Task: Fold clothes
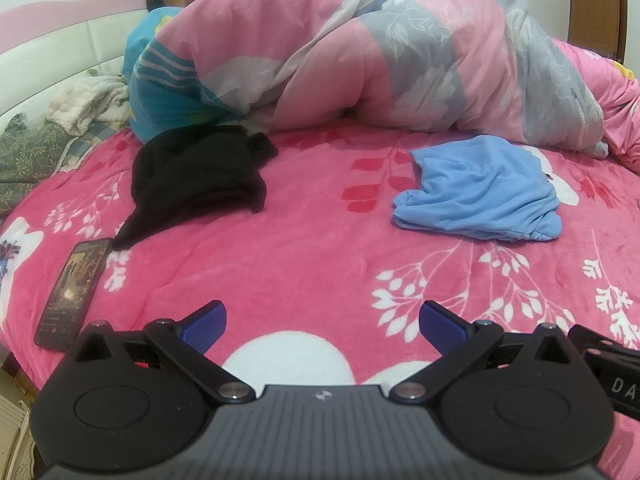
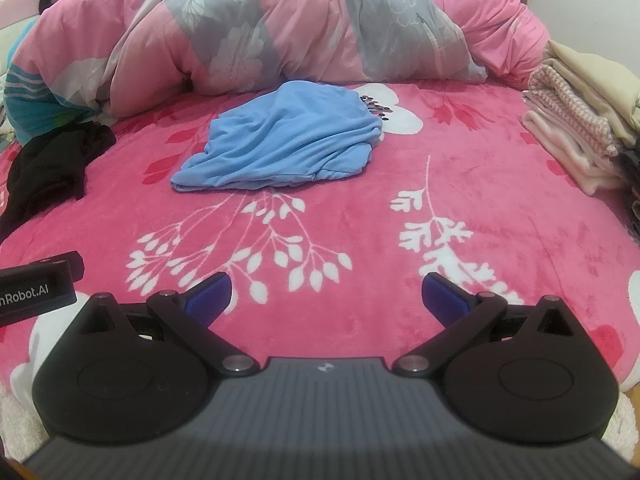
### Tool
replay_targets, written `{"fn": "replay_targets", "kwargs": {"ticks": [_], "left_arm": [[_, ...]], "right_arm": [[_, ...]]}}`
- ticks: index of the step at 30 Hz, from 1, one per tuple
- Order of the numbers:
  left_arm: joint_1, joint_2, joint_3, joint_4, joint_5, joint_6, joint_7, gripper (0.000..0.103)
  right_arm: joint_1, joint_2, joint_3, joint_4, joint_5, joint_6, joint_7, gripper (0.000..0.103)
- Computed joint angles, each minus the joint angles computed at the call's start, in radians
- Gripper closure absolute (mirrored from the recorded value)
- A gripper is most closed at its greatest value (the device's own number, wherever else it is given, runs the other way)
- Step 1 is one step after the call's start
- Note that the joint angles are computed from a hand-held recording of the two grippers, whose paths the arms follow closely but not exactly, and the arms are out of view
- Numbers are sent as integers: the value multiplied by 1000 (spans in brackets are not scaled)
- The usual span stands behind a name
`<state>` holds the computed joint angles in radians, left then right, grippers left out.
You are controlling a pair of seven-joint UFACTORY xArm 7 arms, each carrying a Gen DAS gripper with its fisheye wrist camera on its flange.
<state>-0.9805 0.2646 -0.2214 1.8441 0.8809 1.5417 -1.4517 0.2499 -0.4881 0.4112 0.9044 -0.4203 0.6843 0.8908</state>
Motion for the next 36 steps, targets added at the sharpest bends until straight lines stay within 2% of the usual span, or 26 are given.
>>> {"fn": "replay_targets", "kwargs": {"ticks": [17, 24, 27, 30, 33, 36], "left_arm": [[10, 4, 2, -10, -15, -8, -3, 0], [40, 5, 12, -43, -12, -82, 10, 0], [61, 8, 21, -62, 8, -149, 26, 0], [89, 21, 35, -71, 31, -244, 51, 0], [120, 49, 55, -59, 44, -352, 80, 0], [140, 100, 85, -14, 48, -435, 111, 0]], "right_arm": [[-3, 7, -4, -5, -4, -11, 6, 1], [-14, 37, -14, -13, -26, -53, 11, 1], [-25, 42, -40, -38, -39, -129, -2, 1], [-69, 52, -62, -65, -72, -248, -9, 1], [-146, 86, -72, -72, -121, -378, -11, 1], [-251, 159, -52, -30, -202, -496, -3, 1]]}}
